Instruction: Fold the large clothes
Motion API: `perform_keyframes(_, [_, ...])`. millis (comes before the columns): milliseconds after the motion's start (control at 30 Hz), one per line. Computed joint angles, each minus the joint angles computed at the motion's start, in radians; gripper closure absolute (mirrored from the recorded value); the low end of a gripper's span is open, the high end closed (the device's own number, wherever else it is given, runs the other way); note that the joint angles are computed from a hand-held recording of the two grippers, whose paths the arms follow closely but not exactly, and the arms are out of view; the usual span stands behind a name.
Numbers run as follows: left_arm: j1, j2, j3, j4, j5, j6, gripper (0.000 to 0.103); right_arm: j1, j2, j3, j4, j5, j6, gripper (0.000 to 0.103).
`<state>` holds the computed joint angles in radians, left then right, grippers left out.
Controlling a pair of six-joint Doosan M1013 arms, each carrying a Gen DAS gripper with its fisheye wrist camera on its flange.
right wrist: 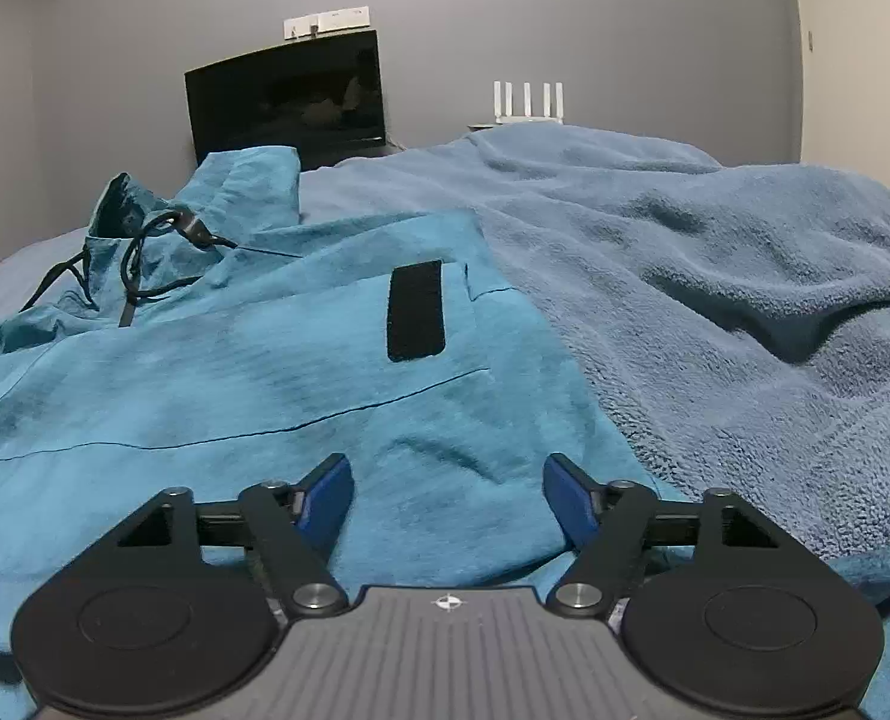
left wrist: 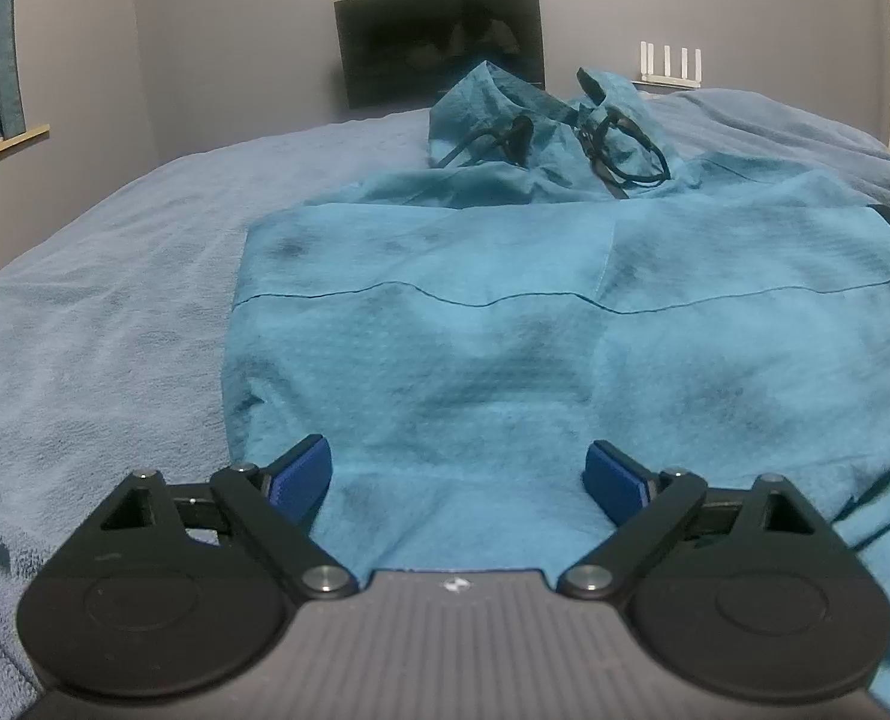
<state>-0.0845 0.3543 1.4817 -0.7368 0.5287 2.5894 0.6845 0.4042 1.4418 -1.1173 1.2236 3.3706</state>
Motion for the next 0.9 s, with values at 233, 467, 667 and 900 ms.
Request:
perform_keyframes(233, [-0.005,-0.015,0.016,0.003,-0.031,-0.019,0.006,0.012,0.007,-0.017,-0.012,0.025,-0.017,0.013])
perform_keyframes(467, [0.005,-0.061,0.069,-0.364,-0.077,0.329,0.004,0.044,0.036,-0.056,-0.192,0.074,-0.080,0.008])
perform_keyframes(667, [-0.023,-0.004,-0.040,-0.189,0.028,0.160,0.001,0.036,0.061,-0.086,-0.192,-0.081,-0.283,0.006])
perform_keyframes(900, [-0.062,0.114,-0.224,0.224,0.117,-0.284,0.001,-0.009,0.065,-0.113,0.032,-0.142,-0.353,0.006])
